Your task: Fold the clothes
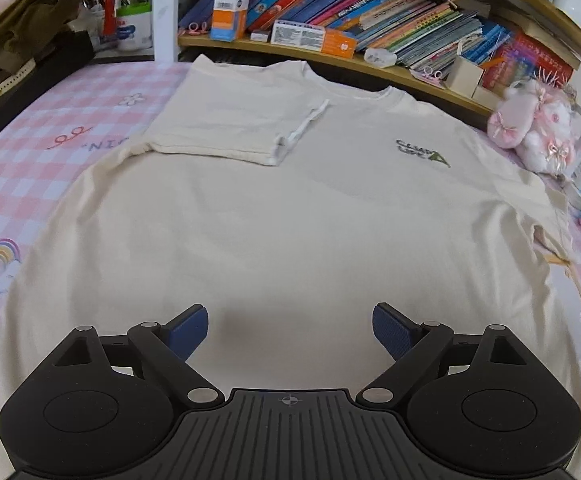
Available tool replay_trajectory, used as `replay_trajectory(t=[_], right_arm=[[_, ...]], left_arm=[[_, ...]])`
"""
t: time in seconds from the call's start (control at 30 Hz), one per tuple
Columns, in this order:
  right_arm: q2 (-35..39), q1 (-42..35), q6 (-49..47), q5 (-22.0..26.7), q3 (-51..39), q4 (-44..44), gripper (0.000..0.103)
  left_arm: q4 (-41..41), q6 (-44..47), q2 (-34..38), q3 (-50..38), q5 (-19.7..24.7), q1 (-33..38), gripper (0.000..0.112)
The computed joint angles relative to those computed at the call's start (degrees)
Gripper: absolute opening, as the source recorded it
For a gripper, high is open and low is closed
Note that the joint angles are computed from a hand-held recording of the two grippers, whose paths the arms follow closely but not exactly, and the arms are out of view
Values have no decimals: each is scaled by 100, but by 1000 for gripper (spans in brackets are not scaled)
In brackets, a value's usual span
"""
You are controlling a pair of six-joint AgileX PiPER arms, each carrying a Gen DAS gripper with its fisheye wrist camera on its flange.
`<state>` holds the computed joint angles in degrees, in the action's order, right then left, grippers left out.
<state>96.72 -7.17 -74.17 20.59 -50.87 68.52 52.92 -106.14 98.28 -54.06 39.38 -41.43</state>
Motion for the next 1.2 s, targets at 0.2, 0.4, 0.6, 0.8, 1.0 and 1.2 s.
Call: replay_trajectory(t=[0.2, 0.4, 0.6, 0.8, 1.0, 1.2], right_arm=[[1533, -888, 892, 1714, -2067, -853, 70], [2881, -1268, 2368, 2977, -4038, -1442, 52], [3734, -1413, 3053, 3570, -5285, -1177, 50], [4119, -1367, 3774, 3399, -5793, -880, 47], [3791, -1033, 3796, 2362, -5416, -1344, 10], [3398, -410, 2416, 1359, -5229, -1044, 4]], left_arm=[[-509, 74, 845, -1081, 783, -494, 92], [-981, 33, 1199, -1677, 1531, -872, 92], [-1385, -71, 1363, -1985, 2008, -1030, 92], [-1600, 197, 1471, -2253, 2327, -1090, 92], [-1587, 241, 1306, -2043, 2302, -1059, 92], [-1445, -1, 955, -1496, 2020, -921, 92]])
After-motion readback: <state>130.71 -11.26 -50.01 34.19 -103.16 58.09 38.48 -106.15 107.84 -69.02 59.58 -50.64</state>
